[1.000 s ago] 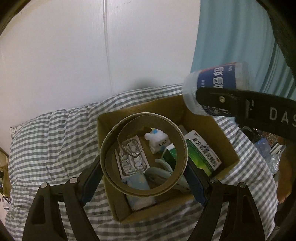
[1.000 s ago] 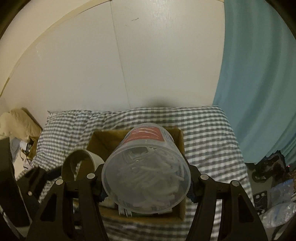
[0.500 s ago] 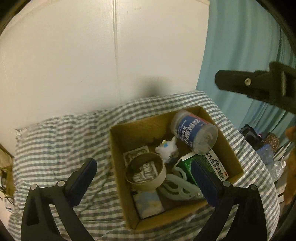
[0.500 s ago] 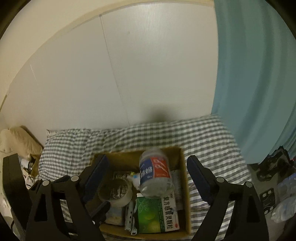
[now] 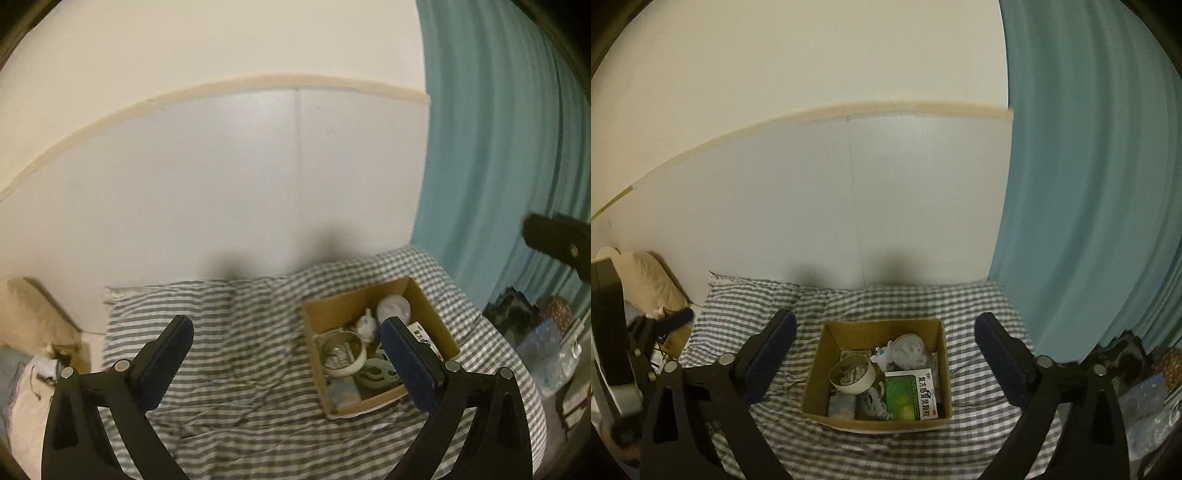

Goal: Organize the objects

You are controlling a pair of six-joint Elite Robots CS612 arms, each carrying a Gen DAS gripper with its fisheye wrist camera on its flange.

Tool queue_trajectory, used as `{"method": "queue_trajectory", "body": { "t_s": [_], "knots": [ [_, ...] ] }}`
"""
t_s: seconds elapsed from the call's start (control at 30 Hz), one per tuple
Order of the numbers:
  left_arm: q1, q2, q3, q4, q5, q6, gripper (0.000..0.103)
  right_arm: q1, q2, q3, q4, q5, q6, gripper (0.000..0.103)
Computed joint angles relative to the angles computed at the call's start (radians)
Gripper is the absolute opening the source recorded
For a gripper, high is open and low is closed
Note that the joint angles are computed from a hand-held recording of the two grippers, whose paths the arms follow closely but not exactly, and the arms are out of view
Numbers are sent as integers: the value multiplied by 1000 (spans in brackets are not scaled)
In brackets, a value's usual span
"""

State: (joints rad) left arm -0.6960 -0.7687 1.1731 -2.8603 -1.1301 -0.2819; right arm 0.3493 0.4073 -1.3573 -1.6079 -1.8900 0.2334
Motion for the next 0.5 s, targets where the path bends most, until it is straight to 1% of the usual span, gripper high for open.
{"method": "queue_trajectory", "body": {
  "t_s": [0.1, 0.17, 0.27, 0.3, 0.33, 0.4, 0.5],
  "knots": [
    [-8, -45, 91, -100, 43, -31, 103, 24, 11, -32, 5, -56, 1, 103],
    [-13, -65, 140, -154, 70, -36, 103, 35, 23, -48, 8, -75, 11, 103],
    [-26, -67, 174, -202, 160, -18, 103, 47, 50, -73, 26, -75, 35, 103],
    [-29, -64, 180, -216, 178, -11, 103, 50, 60, -78, 25, -75, 46, 103],
    [-30, -59, 184, -230, 189, -5, 103, 52, 70, -82, 21, -75, 56, 103],
    [-28, -49, 186, -231, 195, -22, 103, 55, 90, -84, 11, -81, 52, 103],
    [-21, -40, 191, -222, 173, -57, 103, 64, 114, -64, -19, -143, 15, 103]
  ]
}}
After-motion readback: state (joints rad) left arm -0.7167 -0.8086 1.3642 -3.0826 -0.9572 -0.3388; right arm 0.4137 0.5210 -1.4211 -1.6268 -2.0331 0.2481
